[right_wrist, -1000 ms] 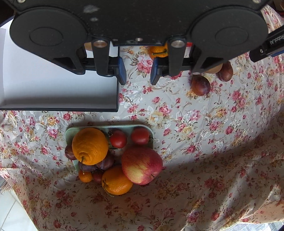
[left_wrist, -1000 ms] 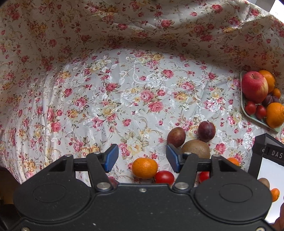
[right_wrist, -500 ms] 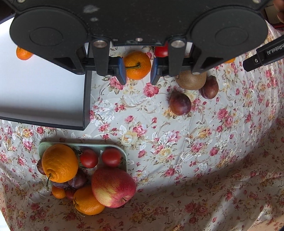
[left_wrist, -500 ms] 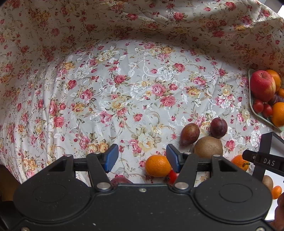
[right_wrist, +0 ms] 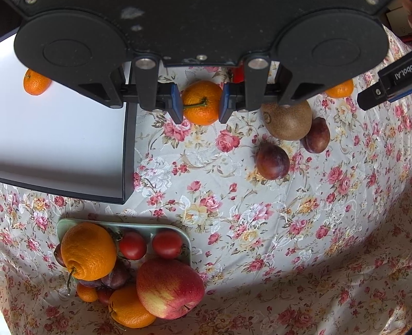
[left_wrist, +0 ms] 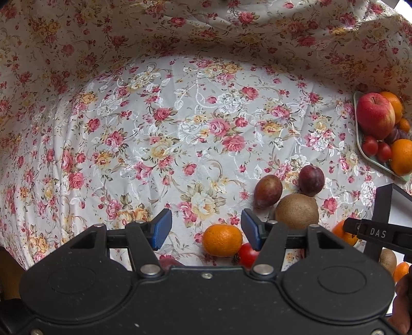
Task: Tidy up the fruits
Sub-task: 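Grasp the orange with the left tool while the right tool holds the mandarin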
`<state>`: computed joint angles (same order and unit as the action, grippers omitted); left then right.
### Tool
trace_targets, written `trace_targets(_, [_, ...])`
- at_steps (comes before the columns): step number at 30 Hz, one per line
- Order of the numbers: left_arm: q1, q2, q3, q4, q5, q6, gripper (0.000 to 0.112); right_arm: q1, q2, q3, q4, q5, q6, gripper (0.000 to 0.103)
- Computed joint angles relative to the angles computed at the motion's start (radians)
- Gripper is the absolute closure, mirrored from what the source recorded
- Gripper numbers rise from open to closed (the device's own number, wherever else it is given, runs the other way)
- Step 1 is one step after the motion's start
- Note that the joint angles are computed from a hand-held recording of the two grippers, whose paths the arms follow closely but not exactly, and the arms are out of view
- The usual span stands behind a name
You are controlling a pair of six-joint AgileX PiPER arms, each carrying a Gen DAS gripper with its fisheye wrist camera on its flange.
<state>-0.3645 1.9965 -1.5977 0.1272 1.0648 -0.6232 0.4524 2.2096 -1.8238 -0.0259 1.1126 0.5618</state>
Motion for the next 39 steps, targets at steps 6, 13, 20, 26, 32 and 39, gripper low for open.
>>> trace_targets(6, [0.011,0.006,0.006,-0.009,0.001,0.012,0.049,0.012,0.025,-0.021,-0.040,0.000,0.041,0.062])
trace_targets(13, [0.021,0.015,0.008,-0.017,0.006,0.026,0.049,0.021,0.057,-0.053,-0.076,0.030,0.088,0.059])
trace_targets(20, [0.036,0.034,0.006,-0.066,0.012,0.060,0.049,0.013,0.094,-0.086,-0.047,0.069,0.084,0.059])
trace_targets(26, [0.029,0.042,0.004,-0.066,0.005,0.062,0.048,0.018,0.121,-0.122,-0.020,0.092,0.058,0.058])
trace_targets(32, [0.029,0.060,-0.004,-0.097,-0.001,0.080,0.048,0.023,0.119,-0.124,0.005,0.076,0.021,0.059])
trace_targets(39, [0.029,0.102,-0.033,-0.126,0.012,0.084,0.048,0.019,0.119,-0.149,0.025,0.085,0.019,0.060])
